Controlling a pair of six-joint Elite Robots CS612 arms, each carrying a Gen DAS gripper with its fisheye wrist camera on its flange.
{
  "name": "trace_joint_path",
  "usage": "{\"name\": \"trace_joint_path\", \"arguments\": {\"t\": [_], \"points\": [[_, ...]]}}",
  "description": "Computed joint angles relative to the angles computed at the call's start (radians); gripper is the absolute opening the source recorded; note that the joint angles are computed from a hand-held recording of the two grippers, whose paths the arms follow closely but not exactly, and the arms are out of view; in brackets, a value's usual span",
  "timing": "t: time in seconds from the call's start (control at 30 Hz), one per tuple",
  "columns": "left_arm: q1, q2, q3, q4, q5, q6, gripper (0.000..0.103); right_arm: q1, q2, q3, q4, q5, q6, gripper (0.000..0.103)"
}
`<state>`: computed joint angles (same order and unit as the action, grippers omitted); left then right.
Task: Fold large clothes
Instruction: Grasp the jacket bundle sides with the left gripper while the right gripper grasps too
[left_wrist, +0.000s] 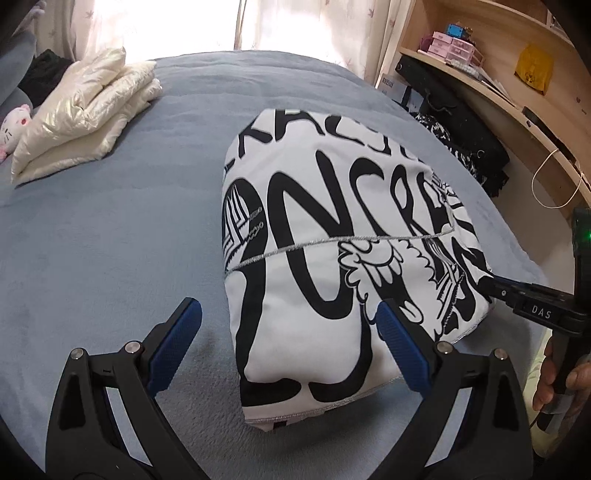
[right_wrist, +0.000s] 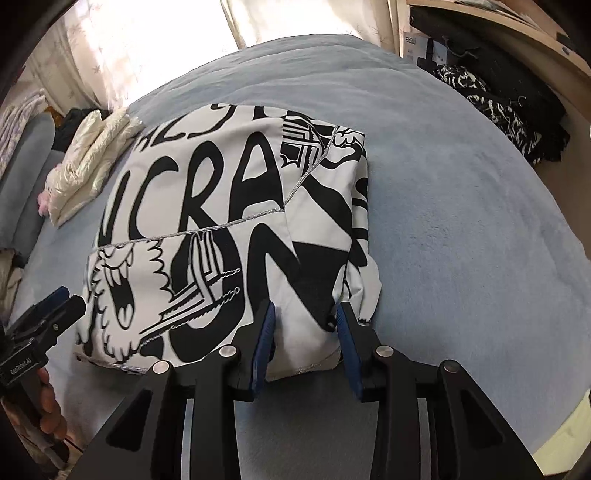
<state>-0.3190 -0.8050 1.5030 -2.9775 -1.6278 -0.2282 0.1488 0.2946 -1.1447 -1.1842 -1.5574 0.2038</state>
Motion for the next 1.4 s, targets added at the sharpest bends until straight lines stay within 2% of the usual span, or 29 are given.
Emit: {"name": "trace_joint_path", "arguments": {"t": [0.23,0.33,0.5,0.77,1.0,1.17,1.4], "points": [[0.004,-0.029,0.018,-0.004,-0.017,-0.018,0.095,0.001,0.005,-0.051,0.031,0.005,0.009,0.040],[0.004,-0.040,0.026,-0.015,-0.015,-0.015,0.095,-0.003,0.004,-0.068,0.033,0.033,0.005,0.046],[0.003,-0.050,0.031,-0.021,-0.025,-0.015,0.095,-0.001,-0.006,-0.086,0.023,0.047,-0.015,0.063],[0.005,-0.039,0.003,0.020,-0.033,-0.014,0.095,-0.003,-0.034,-0.063,0.007,0.052,-0.048,0.083],[0.005,-0.013,-0.042,0.094,0.006,-0.071,0.095,-0.015,-0.052,-0.027,0.012,0.070,-0.063,0.086],[0.023,0.018,-0.086,0.154,-0.071,-0.114,0.095,-0.028,-0.050,-0.009,0.010,0.099,-0.055,0.089],[0.039,0.060,-0.126,0.175,-0.154,-0.181,0.095,-0.058,-0.042,0.025,0.003,0.195,-0.006,0.090]]}}
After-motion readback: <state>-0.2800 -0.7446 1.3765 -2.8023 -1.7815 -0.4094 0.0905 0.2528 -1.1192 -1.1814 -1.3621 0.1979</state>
